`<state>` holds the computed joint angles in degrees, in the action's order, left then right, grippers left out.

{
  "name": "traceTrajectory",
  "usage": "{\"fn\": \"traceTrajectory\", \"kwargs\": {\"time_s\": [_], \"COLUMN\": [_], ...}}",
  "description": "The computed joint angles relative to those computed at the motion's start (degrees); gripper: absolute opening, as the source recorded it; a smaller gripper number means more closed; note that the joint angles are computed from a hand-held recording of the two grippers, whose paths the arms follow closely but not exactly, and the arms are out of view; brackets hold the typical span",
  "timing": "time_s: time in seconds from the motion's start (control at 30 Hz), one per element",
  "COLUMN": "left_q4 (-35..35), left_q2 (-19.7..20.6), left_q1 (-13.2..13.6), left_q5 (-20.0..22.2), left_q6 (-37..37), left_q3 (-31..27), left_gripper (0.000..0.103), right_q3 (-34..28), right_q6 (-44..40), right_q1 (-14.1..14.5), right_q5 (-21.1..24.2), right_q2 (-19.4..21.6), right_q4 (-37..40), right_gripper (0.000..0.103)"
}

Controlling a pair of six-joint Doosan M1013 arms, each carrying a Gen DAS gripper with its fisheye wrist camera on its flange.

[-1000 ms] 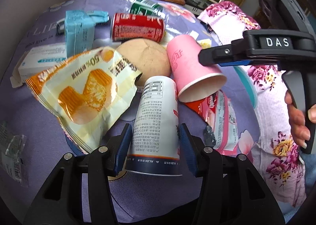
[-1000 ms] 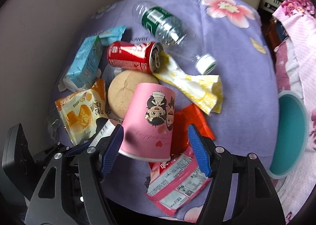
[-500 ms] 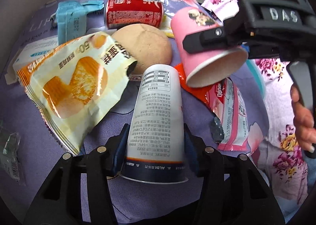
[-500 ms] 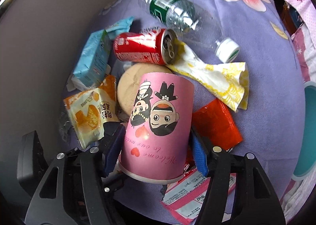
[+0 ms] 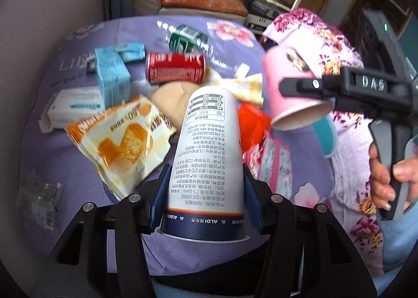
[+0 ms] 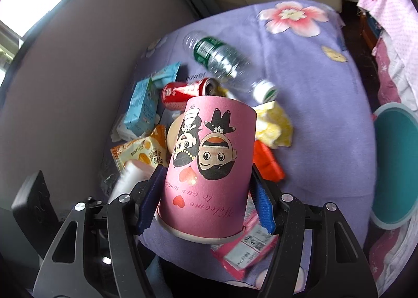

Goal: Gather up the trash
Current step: 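Carry the white can and pink cup over the teal bin and release both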

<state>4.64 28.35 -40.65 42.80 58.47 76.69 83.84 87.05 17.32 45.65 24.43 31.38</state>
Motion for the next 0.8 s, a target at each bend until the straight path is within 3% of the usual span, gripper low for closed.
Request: {"fn": "traceTrajectory", "kwargs": {"time_s": [0.13,0.33,0.63,0.8], "left_q4": [2.4,3.3,-3.7,-6.6], "left_q2": [-0.3,3.8,18.3,29.0], "left_q1": [-0.7,-2.2,-5.4,-6.6], "left_q5": [-0.6,2.1,13.1,23.4], "left_q6": [-0.9,2.9,14.6,17.8], "left_q3": [-2.0,-10.4,-32.7,-49.6], "left_gripper": [0.053,0.053,0.053,0.053], "right_q3": [3.9,9.3,15.1,16.5], "right_q6": [0.5,4.0,12.8,14.5], "right_q1": [-2.4,-6.8,-13.5,-16.4], "right_q5": [-4.0,-9.6,-13.2,-12.4], "right_q2": [-3.2,-7.4,-10.6,-9.9], "right_q4": [0.5,-0.3,-6.7,-8.4], "right_gripper": [0.060,0.060,0.060,0.060]}}
